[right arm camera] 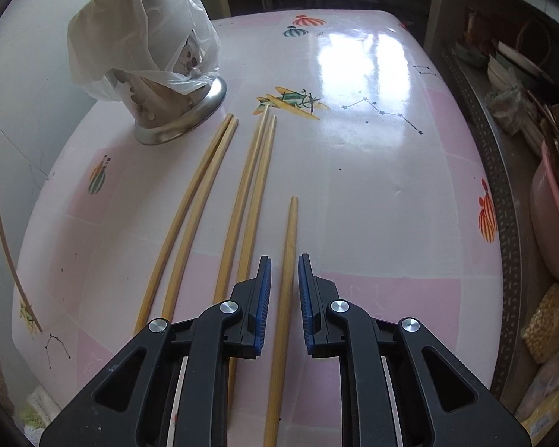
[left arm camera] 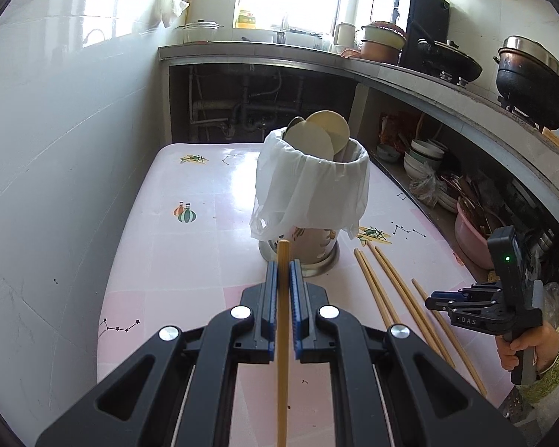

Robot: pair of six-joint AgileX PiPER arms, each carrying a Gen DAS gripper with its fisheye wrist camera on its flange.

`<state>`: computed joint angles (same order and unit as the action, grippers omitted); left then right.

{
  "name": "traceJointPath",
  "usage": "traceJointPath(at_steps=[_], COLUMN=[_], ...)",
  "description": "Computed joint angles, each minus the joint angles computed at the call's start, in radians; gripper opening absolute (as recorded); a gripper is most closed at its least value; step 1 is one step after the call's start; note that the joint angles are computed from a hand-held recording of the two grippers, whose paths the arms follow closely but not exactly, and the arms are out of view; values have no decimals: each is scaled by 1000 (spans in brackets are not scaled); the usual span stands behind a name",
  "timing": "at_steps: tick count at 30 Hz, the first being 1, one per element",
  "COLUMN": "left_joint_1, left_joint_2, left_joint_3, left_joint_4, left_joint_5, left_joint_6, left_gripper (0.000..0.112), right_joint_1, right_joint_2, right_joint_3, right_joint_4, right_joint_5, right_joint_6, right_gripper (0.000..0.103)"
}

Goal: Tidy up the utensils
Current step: 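Lift the chopstick with the left tool while the right tool lifts its chopstick, then lower the chopstick into the holder and open the left tool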

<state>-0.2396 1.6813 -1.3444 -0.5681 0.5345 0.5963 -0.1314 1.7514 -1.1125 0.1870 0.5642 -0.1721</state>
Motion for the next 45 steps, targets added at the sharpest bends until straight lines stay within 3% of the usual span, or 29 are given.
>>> traceJointPath(at_steps=[3,4,8,15,19,23,28,36,45], left_joint_1=[12,17,29,45,58,69,85,69,-10], left_joint_2=[-7,-8,-16,-54,-92,-129,-149,-95,90], left_joint_3=[10,13,23,49,61,56,19,-172,-609], left_joint_4=[-27,-39,-71,-124,-161,-193,-250,-233,-127], left_joint_5=[-6,-6,-11,-16,-11,-7,2,27,59], left_joint_6=[23,34,59,102,130,157,188,129,-70], left_gripper=[6,6,6,6,6,6,6,6,6], right_joint_1=[31,31,11,-91,-180,-240,-262,-269,-265], right_joint_2=[-2,-4,-39,-222,-342,-399,-430,-405,-361], right_joint_3=[12,16,46,104,123,107,88,46,-6], right_joint_4=[-91,-87,-30,272,476,656,792,931,1006], right_joint_5=[-28,-30,-47,-4,76,163,207,242,267], right_joint_6=[73,73,44,-193,-363,-479,-565,-660,-720], right_gripper=[10,6,4,4,4,4,4,4,4])
